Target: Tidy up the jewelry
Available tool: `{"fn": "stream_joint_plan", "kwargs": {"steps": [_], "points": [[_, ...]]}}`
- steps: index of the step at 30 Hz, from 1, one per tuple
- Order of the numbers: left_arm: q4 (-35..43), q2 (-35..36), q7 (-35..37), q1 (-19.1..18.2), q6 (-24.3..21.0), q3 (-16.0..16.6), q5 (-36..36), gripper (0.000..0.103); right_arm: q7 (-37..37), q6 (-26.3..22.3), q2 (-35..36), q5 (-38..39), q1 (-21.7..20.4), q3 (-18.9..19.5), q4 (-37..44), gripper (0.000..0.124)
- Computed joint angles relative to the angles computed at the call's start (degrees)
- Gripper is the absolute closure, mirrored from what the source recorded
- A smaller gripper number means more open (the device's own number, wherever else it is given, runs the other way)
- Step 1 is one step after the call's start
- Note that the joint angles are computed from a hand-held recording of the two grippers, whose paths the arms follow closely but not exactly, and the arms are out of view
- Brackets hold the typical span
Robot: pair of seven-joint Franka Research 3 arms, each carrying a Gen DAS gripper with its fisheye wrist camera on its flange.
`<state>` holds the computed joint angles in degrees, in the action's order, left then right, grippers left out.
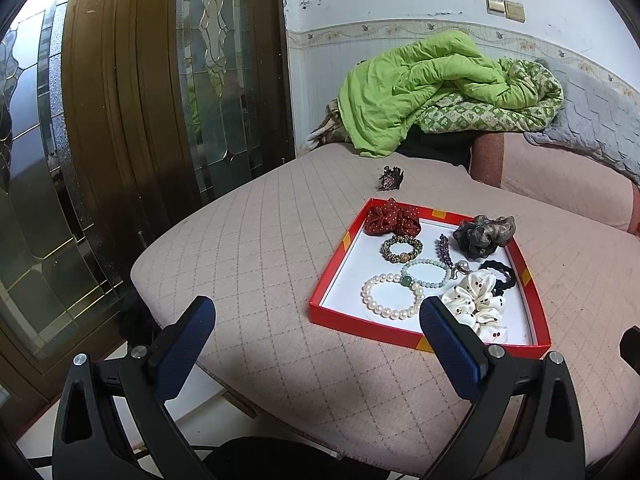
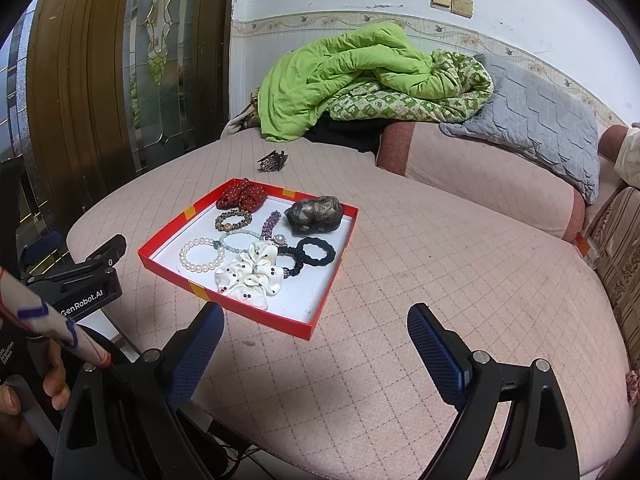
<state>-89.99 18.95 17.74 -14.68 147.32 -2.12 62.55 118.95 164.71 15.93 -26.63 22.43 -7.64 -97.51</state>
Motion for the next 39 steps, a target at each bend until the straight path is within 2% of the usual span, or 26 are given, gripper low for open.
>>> {"fn": "stream_joint_plan", "kwargs": {"steps": [39], "points": [[0.03, 0.34, 1.32, 0.00, -0.22, 0.09, -1.04, 0.001, -0.37, 0.22, 0.42, 1.08, 0.52, -0.17, -0.61, 0.028]]}}
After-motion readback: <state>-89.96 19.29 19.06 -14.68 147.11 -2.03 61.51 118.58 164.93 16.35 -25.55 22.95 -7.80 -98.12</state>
